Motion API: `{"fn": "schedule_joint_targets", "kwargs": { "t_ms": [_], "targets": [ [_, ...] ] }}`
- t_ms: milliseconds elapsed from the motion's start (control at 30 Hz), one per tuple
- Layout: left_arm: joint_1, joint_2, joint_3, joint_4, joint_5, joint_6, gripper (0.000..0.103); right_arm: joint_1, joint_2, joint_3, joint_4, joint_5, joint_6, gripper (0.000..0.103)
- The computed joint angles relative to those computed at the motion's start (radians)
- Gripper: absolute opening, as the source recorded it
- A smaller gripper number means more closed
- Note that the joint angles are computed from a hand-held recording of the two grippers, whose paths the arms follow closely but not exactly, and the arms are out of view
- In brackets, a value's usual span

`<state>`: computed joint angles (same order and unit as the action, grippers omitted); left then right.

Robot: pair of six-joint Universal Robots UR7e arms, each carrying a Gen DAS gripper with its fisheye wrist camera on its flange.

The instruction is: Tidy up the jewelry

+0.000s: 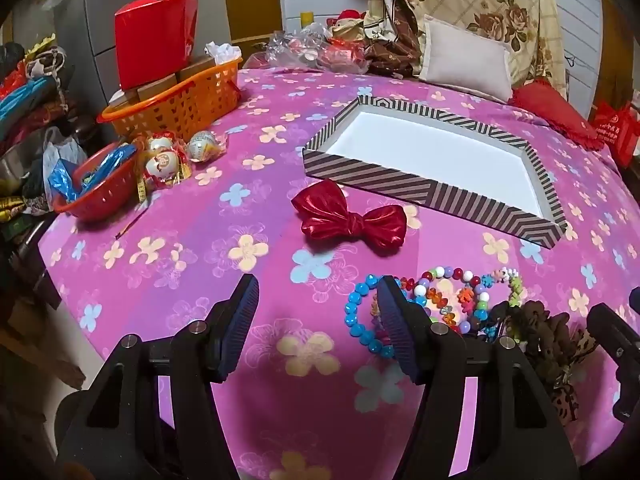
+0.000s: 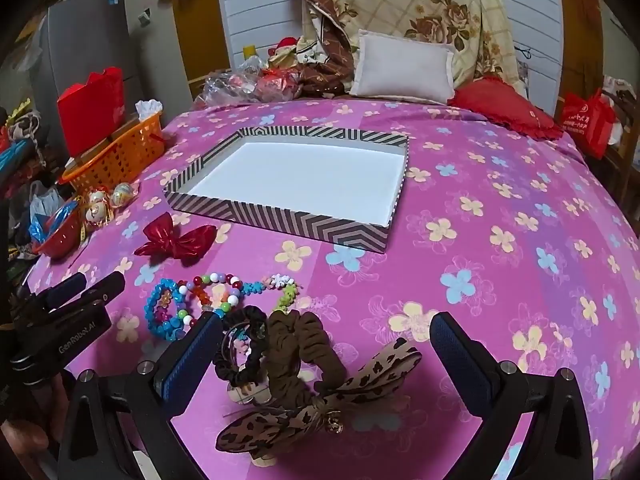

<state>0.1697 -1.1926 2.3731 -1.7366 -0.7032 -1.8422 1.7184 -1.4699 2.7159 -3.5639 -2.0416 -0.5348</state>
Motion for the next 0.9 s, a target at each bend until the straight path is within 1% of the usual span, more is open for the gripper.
{"fn": "schedule_joint_targets", "kwargs": {
  "t_ms": [67, 133, 200, 233, 267, 333, 433, 467, 533, 600, 767, 900],
  "targets": [
    [0.003, -0.005, 0.003, -0.010, -0.003, 0.002, 0.062, -0.008, 0.000, 0.006, -0.010, 0.004, -0.009, 0.103],
    [0.005, -0.006, 0.004, -0.015, -0.006, 0.003, 0.062, -0.012, -0.023, -0.002, 0.036, 0.010, 0.006, 0.103],
    [0.006, -0.007, 0.007, -0.023, -0.007, 0.009, 0.062, 0.001, -0.010, 0.000, 0.021, -0.006, 0.014, 0.103],
    [0.007, -0.009, 0.008, -0.023, -0.006, 0.011, 0.062, 0.018, -0.009, -0.001, 0.028, -0.019, 0.027, 0.103],
    [0.007, -0.009, 0.008, -0.024, -0.005, 0.012, 0.062, 0.016, 0.018, 0.000, -0.003, -0.017, 0.019, 0.103],
    [0.007, -0.007, 0.007, -0.022, -0.004, 0.010, 0.062, 0.009, 0.015, -0.003, 0.000, -0.012, 0.010, 0.103],
    [0.008, -0.008, 0.008, -0.026, -0.005, 0.012, 0.062, 0.019, 0.035, -0.004, -0.020, -0.024, 0.014, 0.103],
    [0.007, -0.008, 0.009, -0.027, -0.005, 0.012, 0.062, 0.016, 0.020, -0.009, -0.002, -0.030, 0.001, 0.103],
    [0.007, -0.006, 0.012, -0.034, -0.006, 0.014, 0.062, 0.010, 0.021, -0.006, -0.010, -0.025, -0.006, 0.103],
    [0.008, -0.005, 0.013, -0.038, -0.006, 0.018, 0.062, 0.016, 0.029, -0.009, -0.015, -0.043, -0.005, 0.103],
    [0.007, -0.003, 0.016, -0.049, -0.008, 0.019, 0.062, 0.001, 0.023, 0.000, -0.024, -0.009, 0.000, 0.103],
    [0.006, -0.002, 0.017, -0.059, -0.009, 0.023, 0.062, 0.005, 0.026, 0.001, -0.028, -0.014, -0.005, 0.103]
  ]
}}
